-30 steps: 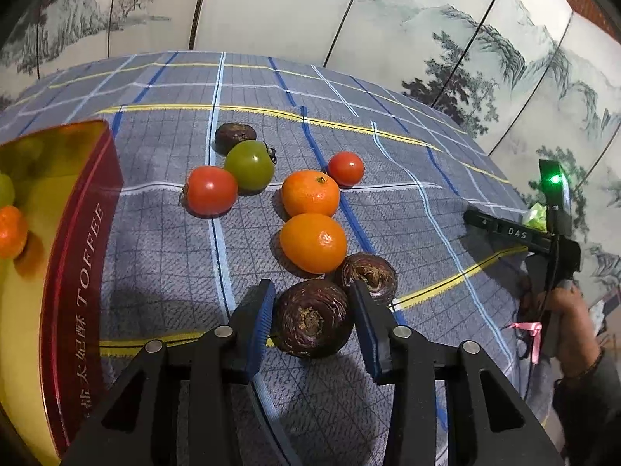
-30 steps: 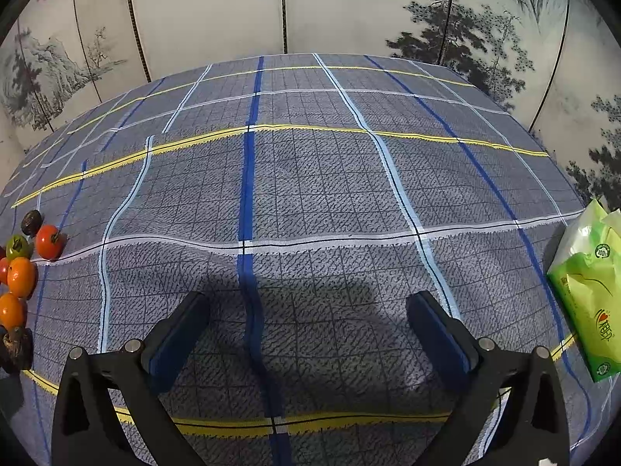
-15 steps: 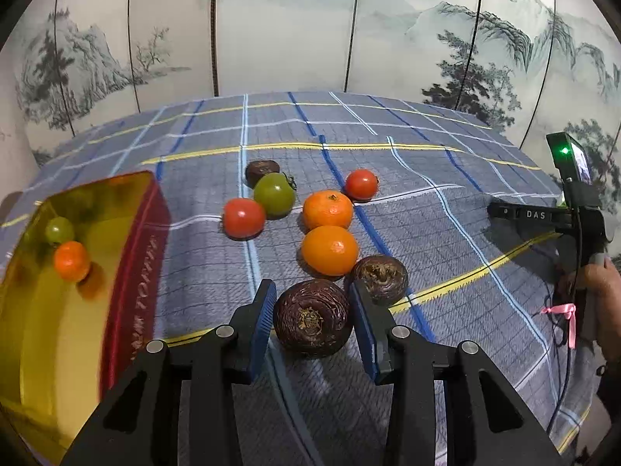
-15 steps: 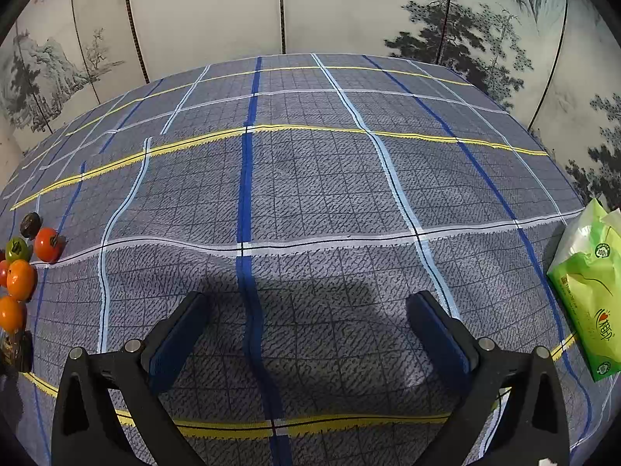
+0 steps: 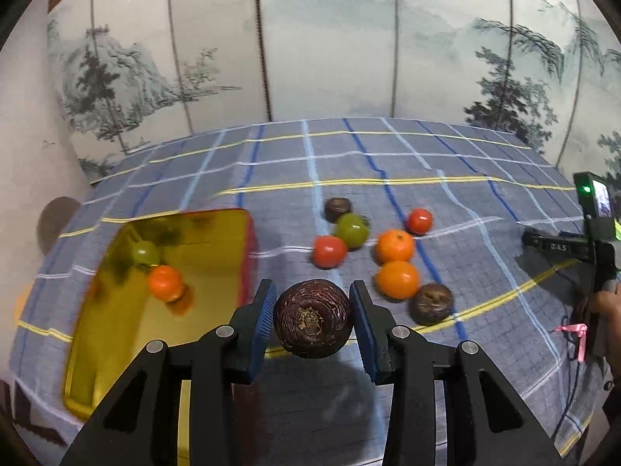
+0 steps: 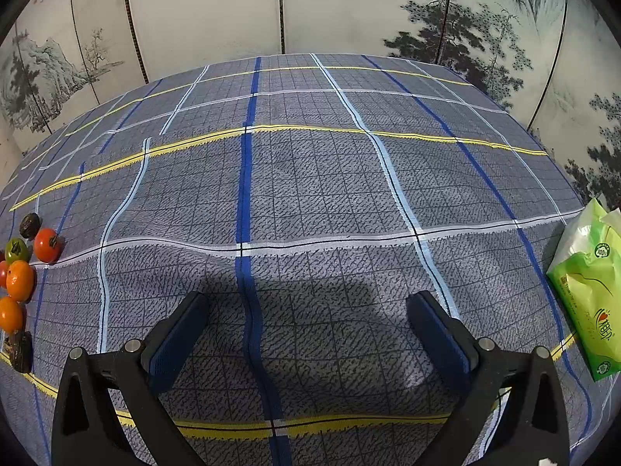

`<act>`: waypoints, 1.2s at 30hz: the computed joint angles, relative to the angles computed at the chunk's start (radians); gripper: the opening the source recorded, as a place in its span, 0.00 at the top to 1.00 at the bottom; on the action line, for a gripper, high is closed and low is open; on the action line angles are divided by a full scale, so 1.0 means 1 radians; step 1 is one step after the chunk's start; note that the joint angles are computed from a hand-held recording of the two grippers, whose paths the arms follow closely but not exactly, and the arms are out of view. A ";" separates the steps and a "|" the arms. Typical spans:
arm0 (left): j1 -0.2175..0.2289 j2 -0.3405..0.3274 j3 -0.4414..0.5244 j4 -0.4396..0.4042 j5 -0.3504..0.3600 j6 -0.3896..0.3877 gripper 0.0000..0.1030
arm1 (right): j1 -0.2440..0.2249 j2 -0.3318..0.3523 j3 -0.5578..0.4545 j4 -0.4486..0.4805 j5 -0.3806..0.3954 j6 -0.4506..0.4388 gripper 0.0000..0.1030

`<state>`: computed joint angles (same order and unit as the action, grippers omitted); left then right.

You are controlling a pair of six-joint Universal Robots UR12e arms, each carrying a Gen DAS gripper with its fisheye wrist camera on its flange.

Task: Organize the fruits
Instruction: 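Carry the brown fruit into the gold tin with the left gripper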

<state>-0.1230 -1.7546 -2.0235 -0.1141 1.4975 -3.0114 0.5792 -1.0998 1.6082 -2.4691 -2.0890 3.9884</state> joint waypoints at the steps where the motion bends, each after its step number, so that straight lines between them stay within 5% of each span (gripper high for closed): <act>1: 0.004 0.003 -0.001 -0.003 0.007 0.000 0.61 | 0.000 0.000 0.000 0.000 0.000 0.000 0.00; 18: 0.101 -0.024 0.032 -0.094 0.148 0.011 0.61 | 0.000 0.000 -0.001 0.001 0.000 0.001 0.00; 36: 0.128 -0.086 0.095 -0.195 0.211 0.023 0.61 | 0.000 0.000 -0.001 0.002 0.001 0.001 0.00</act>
